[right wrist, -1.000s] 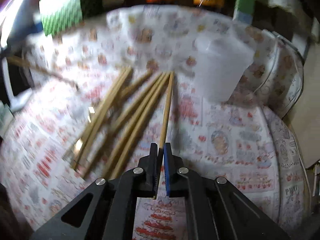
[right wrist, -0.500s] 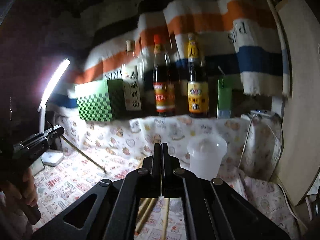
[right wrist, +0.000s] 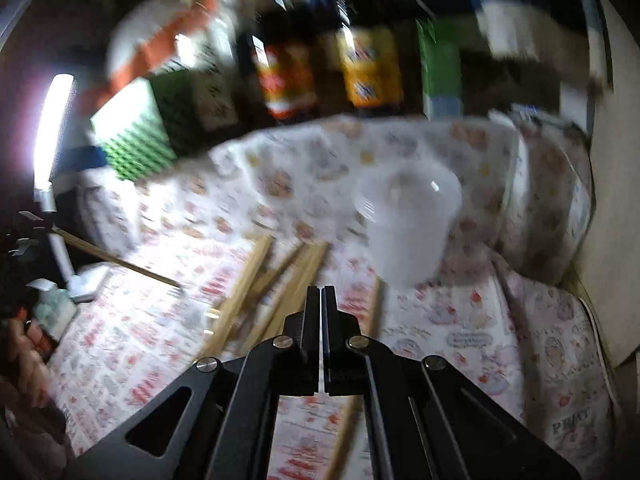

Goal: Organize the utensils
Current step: 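Lift the held chopsticks upright with both tools off the pile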

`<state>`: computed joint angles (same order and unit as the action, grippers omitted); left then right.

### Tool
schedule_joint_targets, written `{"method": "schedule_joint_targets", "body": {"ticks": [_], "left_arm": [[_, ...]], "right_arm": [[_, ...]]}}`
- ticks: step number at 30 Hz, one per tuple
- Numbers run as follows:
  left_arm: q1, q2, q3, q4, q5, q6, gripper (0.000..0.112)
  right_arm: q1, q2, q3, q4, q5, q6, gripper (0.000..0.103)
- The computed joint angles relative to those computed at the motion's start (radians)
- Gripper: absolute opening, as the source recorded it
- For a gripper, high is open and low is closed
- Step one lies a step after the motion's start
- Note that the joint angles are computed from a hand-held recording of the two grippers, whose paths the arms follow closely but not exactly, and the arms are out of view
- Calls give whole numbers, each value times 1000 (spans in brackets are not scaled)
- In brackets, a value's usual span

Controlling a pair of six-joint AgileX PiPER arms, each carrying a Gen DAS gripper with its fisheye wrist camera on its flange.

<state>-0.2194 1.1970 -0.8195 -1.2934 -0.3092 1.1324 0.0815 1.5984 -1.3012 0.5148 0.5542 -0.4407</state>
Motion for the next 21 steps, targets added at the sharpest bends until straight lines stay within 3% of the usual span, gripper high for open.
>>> {"method": "schedule_joint_targets", "body": {"ticks": [5, 6, 9, 12, 21], "left_arm": [[38, -26, 7, 53, 32, -72, 4], [44, -29, 8, 62, 37, -84, 4], [58, -35, 6, 72, 46, -98, 4], [76, -35, 3, 71, 60, -103, 4], [68, -31, 3, 70, 42, -89, 4]], "right_arm": [[-7, 186, -256, -178, 237, 195, 4], [4, 215, -293, -215, 265, 221, 9], [67, 306, -401, -400, 333, 339, 10], [82, 409, -531, -470, 436, 428, 10], [124, 562, -760, -552, 577, 487, 10]]}}
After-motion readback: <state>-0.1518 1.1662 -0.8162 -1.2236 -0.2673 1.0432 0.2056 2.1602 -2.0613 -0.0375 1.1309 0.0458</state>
